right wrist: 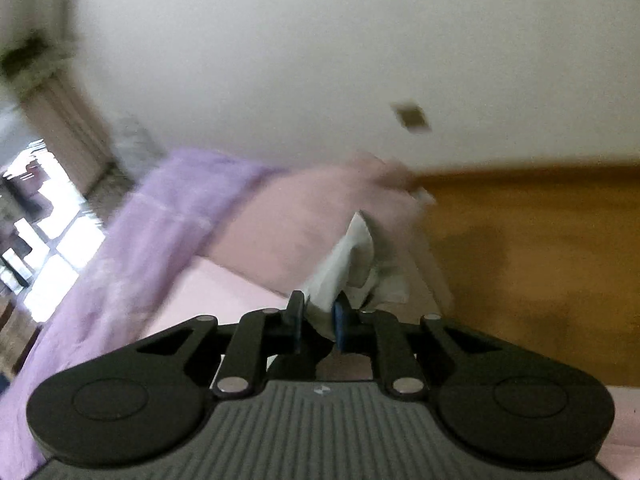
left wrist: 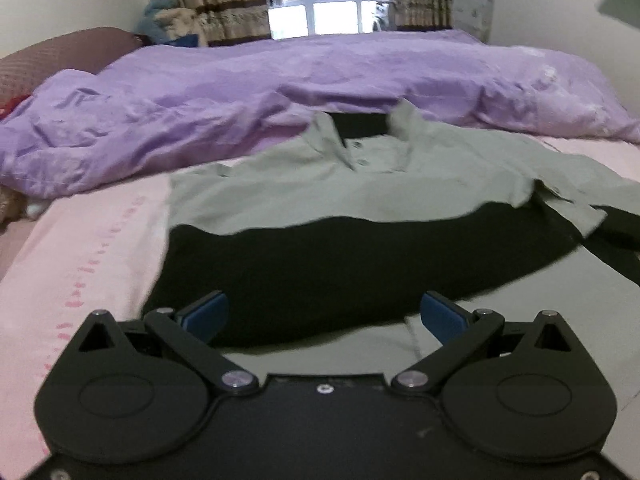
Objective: Fold large clothes
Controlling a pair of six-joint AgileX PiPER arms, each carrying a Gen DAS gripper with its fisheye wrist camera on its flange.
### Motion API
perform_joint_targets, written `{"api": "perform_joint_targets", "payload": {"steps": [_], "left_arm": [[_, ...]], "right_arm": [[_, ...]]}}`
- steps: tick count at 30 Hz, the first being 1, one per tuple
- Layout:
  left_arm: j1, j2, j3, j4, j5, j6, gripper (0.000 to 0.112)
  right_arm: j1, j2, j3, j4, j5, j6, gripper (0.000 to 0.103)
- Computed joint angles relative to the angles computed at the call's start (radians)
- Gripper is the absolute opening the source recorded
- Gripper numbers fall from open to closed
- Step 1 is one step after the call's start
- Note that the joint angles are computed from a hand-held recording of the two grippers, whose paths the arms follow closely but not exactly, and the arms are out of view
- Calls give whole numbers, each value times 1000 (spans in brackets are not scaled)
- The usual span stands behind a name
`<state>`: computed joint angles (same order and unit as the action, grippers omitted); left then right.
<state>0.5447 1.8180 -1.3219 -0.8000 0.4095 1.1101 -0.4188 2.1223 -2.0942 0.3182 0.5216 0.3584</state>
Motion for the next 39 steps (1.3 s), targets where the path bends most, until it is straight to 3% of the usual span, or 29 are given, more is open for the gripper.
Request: {"api": "perform_joint_targets", "payload": {"steps": [3,5,9,13,16,18,24,27,30,32,34,39], "left_arm": [[2,-5,-9,93,-34,-80,103],[15,-26,21,72,-77,-64,103],[108,-36,15,-98,39,86,103],[152,-18,-6,-58,35,99,103],[187,38,-84,-30,88,66,103],[211,97,-151,-78,132,105,103],[162,244,-353,120,149,-114,103],[118,273,-382,268,90,-211,103],[106,298,-369,328,0,-228,103],[128,321,-394,301,19,-235,103],[149,339,-441,270,86,-218,103],[175,332,-448,198,126,-157,103]], "right_arm": [[66,-122,132,28,-109,-114,15],[125,-184,199,2,-176,-133,15],[214,-224,220,114,-231,-314,15],[309,-187,116,-59,-177,-146,15],[385,-191,120,-106,-175,-122,15],[439,-202,136,-256,-170,-11,15],[612,-181,105,-448,-57,139,15],[702,-147,34,-550,34,244,15],[789,-92,-56,-606,107,309,15],[841,-62,-100,-624,123,323,15],[892,-47,-123,-665,143,347,15],[996,62,-328,-720,230,381,15]]}}
